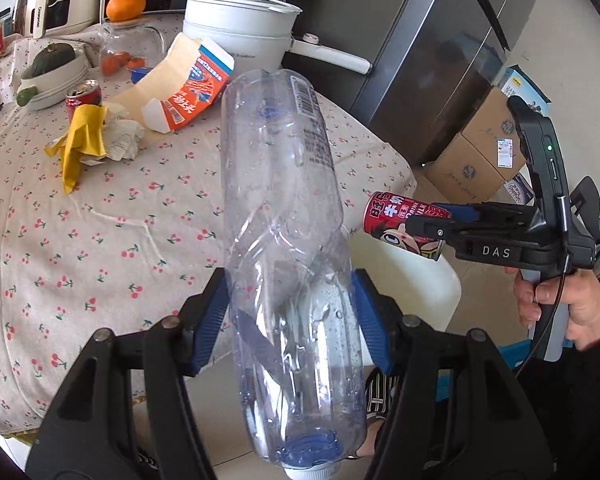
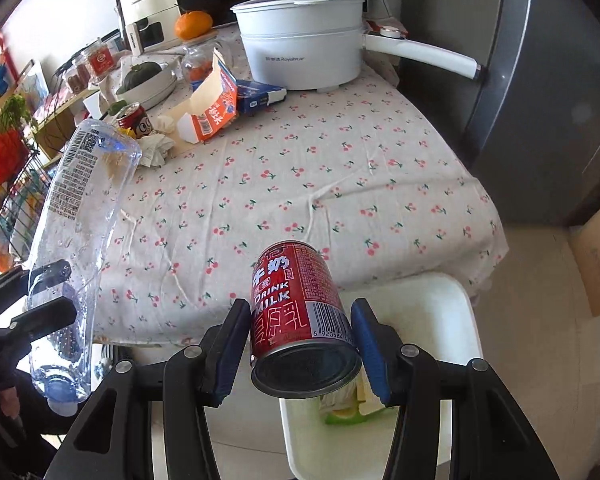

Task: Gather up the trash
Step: 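Grasp the plastic water bottle with the left tool while the right tool grasps the red milk can, then carry the bottle and red can over the white bin and open both tools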

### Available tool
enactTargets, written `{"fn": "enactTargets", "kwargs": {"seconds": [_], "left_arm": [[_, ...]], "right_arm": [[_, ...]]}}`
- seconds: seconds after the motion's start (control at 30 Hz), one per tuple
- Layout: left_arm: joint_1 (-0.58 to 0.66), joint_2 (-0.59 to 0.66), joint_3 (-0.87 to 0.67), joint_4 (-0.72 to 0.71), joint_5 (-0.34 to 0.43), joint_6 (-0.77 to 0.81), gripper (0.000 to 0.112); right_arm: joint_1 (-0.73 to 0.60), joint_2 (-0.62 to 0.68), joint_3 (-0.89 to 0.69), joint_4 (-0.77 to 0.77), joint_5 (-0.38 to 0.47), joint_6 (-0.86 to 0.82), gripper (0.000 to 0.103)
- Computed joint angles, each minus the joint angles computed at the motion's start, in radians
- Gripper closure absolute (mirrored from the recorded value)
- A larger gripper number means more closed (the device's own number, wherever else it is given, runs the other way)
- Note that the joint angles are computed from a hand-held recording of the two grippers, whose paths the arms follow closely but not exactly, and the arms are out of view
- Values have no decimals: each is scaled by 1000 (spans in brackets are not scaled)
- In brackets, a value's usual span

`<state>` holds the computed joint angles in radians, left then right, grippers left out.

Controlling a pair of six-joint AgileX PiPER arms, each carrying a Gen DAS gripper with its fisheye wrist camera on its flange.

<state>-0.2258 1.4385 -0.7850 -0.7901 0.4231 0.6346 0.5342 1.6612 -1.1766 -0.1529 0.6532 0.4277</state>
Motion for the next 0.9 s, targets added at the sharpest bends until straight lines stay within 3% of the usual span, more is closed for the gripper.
{"fn": "enactTargets", "kwargs": {"seconds": [0.2, 0.6, 0.67, 0.73, 0.9], "left_arm": [[-93, 76, -23, -14, -13, -40, 49], [-271, 227, -153, 15, -53, -166, 49], [-300, 249, -178, 12, -63, -180, 49], [-318, 275, -199, -56, -77, -124, 49], [-369, 353, -251, -151, -134, -28, 49]], "right_arm": [[-96, -48, 148, 78, -26, -60, 50], [-303, 107, 206, 217, 63, -178, 49], [-330, 88, 214, 238, 75, -189, 47], [-359, 40, 235, 258, 68, -208, 36], [-407, -91, 285, 221, 77, -173, 31]]}}
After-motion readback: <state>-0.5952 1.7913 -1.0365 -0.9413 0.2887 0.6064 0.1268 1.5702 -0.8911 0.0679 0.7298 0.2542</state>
